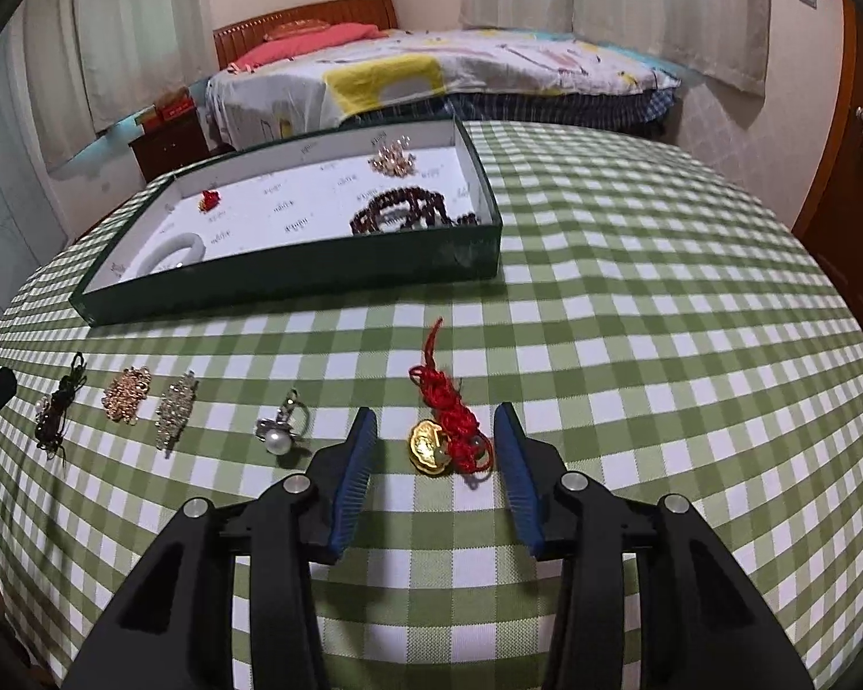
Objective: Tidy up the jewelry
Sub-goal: 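Grasp the red tassel with gold bell with the right tool, then lift the red tassel with the right tool while the left tool approaches the black cord pendant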
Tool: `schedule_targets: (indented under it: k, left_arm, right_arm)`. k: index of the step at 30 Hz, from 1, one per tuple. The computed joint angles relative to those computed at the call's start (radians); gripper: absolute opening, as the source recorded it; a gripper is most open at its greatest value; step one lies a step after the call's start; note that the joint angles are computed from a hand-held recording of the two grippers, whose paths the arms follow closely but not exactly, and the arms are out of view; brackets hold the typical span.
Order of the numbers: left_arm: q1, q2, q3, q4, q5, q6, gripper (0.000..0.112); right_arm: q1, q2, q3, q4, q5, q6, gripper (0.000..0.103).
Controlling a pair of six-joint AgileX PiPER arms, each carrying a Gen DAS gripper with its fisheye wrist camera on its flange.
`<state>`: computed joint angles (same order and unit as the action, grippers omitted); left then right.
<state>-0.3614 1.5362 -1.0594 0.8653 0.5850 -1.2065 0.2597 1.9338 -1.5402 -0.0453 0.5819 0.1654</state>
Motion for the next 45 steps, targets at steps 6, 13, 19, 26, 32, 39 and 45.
schedule_targets:
  k: [6, 13, 19, 26, 32, 39, 45]
  left_arm:
    - [0.004, 0.005, 0.002, -0.019, -0.001, 0.013, 0.066]
    - [0.007, 0.019, -0.001, -0.039, 0.001, 0.028, 0.066]
    - [0.021, 0.047, -0.018, -0.081, -0.007, 0.066, 0.066]
    - [0.035, 0.063, -0.028, -0.127, -0.009, 0.108, 0.064]
    - [0.041, 0.088, -0.058, -0.174, -0.006, 0.169, 0.056]
    - [0.043, 0.098, -0.068, -0.194, -0.013, 0.188, 0.056]
    - [0.061, 0.1, -0.071, -0.226, -0.022, 0.213, 0.056]
  right_arm:
    - [-0.003, 0.008, -0.011, 0.009, 0.025, -0.014, 0.031]
    - [-0.01, -0.012, 0.018, 0.048, -0.008, -0.056, 0.022]
    - [0.002, -0.06, 0.082, 0.002, -0.073, -0.025, 0.005]
    - [-0.008, -0.074, 0.1, 0.043, -0.099, -0.051, 0.003]
    - [-0.017, -0.095, 0.118, 0.066, -0.117, -0.065, 0.001]
    - [-0.035, -0.055, 0.059, 0.143, -0.068, -0.108, 0.002]
    - [-0.031, -0.006, -0.023, 0.077, -0.006, -0.018, 0.004]
